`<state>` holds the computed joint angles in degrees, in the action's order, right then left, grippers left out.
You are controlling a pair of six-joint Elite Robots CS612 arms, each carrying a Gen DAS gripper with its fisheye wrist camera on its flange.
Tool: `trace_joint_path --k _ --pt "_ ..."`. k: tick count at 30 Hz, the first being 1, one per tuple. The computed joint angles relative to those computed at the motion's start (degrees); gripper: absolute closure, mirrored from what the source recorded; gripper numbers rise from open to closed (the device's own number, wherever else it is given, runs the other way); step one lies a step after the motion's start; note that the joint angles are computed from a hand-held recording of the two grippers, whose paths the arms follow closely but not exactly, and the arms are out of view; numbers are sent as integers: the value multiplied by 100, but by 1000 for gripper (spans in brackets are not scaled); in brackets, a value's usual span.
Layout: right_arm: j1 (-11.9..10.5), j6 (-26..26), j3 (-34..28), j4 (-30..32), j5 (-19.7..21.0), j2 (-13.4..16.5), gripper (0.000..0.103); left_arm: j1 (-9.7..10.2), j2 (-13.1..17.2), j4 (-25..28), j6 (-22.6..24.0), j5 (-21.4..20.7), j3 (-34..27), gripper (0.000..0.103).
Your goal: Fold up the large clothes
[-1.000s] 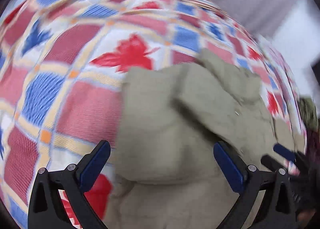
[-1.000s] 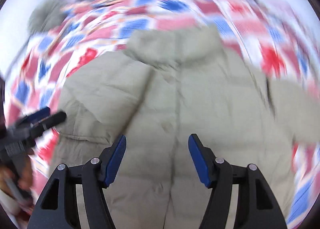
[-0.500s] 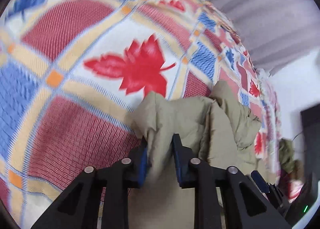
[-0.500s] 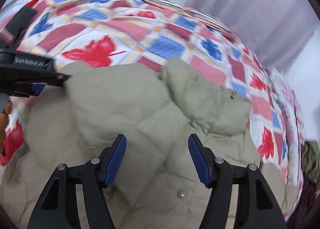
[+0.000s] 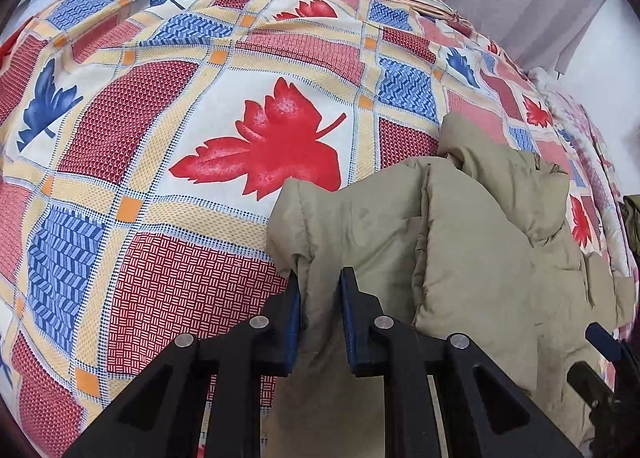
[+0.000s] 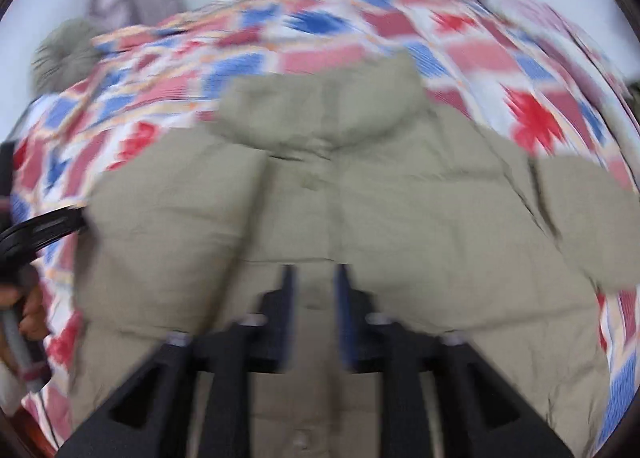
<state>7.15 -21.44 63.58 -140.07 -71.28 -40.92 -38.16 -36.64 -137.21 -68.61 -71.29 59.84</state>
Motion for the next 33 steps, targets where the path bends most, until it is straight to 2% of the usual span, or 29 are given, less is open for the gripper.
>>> trace_joint_path --k 1,3,7,9,11,14,15,16,18,19,22,24,26,28,29,30,31,33 --pt "46 -255 93 -154 171 -45 15 5 -10 -28 -13 -31 20 83" --pt "224 -987 208 -316 39 -105 15 20 -22 -105 -46 -94 57 83" --pt "623 -2058 404 -1212 -1049 5 16 16 3 5 9 -72 16 83" --pt "722 -2215 355 -1548 -1426 143 18 8 25 117 82 -35 -30 83" --pt "719 -1747 195 -1605 -1666 243 22 11 39 150 136 -31 -45 83" --pt "548 -364 -190 -1164 -1814 366 25 24 54 167 171 -40 -47 83" --pt "452 113 -310 -920 -1711 393 38 25 59 167 177 -35 -50 83" --pt "350 513 -405 -627 -1489 406 69 27 66 146 195 -42 -54 83" --pt "68 1417 -658 258 -559 476 98 18 79 234 245 -6 -123 83" --pt "-42 1856 -671 412 -232 483 98 -1 83 293 323 83 -171 83" --pt "-261 2787 -578 511 307 484 98 -48 170 686 669 326 -416 83" --pt "-419 3565 -605 880 819 586 98 -26 236 978 570 276 -534 83" --pt "-582 4371 -472 834 1496 649 98 -6 231 1019 330 267 -504 83" --pt "-627 4499 -414 841 1637 619 98 4 205 1219 165 345 -520 75" --pt "-637 4397 -412 949 1633 590 96 1 196 1485 63 430 -578 54" --pt "-644 4243 -430 1128 1572 557 93 -13 174 1844 -99 604 -637 37" --pt "-654 4085 -423 1254 1498 514 92 -30 112 1963 -201 779 -588 37" --pt "-675 3800 -349 1359 1146 366 91 -28 -78 1734 -204 813 -319 37"
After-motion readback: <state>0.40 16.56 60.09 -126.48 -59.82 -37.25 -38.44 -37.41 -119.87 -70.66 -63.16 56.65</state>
